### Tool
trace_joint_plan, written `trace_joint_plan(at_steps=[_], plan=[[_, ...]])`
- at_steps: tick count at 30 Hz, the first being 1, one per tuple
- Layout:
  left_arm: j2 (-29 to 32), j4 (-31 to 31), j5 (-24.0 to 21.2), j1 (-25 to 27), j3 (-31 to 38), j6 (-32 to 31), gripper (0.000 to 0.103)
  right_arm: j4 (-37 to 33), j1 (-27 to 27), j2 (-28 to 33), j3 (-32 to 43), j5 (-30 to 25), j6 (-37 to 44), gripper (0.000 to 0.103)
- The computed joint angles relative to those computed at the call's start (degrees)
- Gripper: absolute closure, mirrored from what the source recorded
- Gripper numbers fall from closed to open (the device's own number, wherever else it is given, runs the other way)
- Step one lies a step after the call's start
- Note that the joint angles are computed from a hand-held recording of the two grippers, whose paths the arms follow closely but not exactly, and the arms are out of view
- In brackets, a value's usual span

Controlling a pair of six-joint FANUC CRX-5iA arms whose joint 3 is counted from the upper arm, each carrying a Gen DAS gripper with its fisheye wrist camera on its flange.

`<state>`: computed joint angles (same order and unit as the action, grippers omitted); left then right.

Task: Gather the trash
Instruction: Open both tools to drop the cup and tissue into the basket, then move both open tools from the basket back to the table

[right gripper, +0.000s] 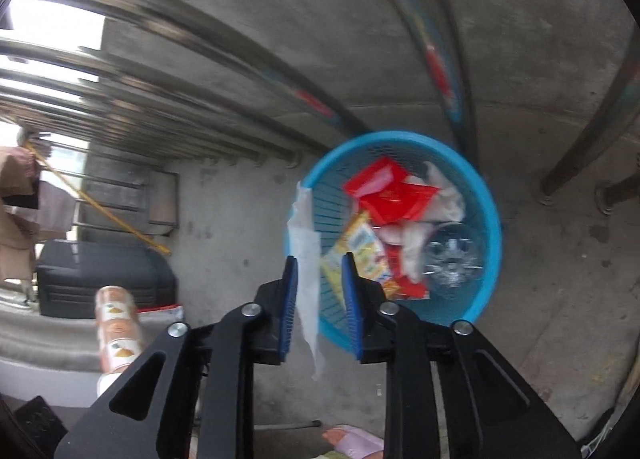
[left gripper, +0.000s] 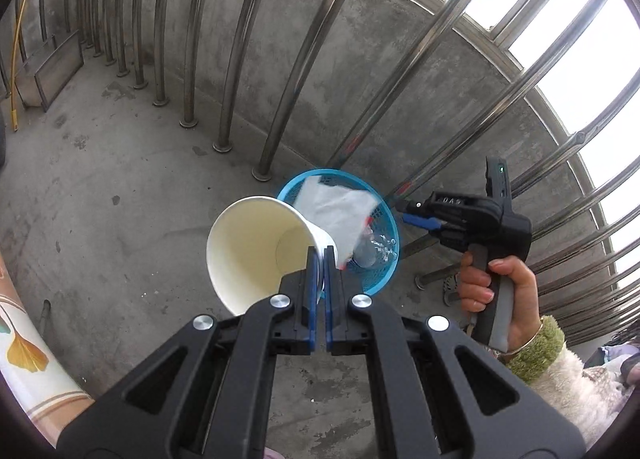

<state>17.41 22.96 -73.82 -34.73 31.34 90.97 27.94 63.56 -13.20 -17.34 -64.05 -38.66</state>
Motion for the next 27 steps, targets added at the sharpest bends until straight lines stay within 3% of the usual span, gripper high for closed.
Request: trace_joint_plan(at_steps=[2, 8, 13, 14, 15, 17, 22, 27], plan=[[1.08, 0.00, -0.30, -0.26, 0.90, 0.18, 0.102, 1.81, 2.22, -1.04, -2.05, -0.96, -3.79, 0.066], [4.94, -0.40, -1.42, -1.56, 4.54, 1.73, 0.102, 7.97, 9.37, -1.13, -1.82, -9.26, -9.60, 0.064], [13.09, -4.48, -4.38, -4.48, 16.79, 5.34, 0.102, 12.66, 15.34, -0.90, -0.88, -14.63, -15.93, 0.062], [14.76, -4.38, -4.01, -4.90, 19.00, 6.52, 0.098, 13.31, 16.36, -0.77, -0.58, -15.66, -16.72, 0.062], [16.13, -3.38, -3.45, -5.09, 20.38, 7.59, 0.075, 13.63, 17.18, -0.63, -0.32, -16.45, -17.23, 0.061], [18.96, -4.27, -5.37, -5.82, 24.78, 11.11, 0.043, 13.40, 18.56, -0.45, 0.25, -17.64, -17.15, 0.060], [14.39, -0.87, -2.20, -5.45, 16.88, 8.76, 0.043, 11.93, 20.83, -0.25, 0.75, -19.88, -19.48, 0.060], [8.03, -0.10, 0.06, -3.68, 10.47, 6.06, 0.043, 12.32, 21.23, 0.39, 0.54, -18.40, -19.56, 0.060]])
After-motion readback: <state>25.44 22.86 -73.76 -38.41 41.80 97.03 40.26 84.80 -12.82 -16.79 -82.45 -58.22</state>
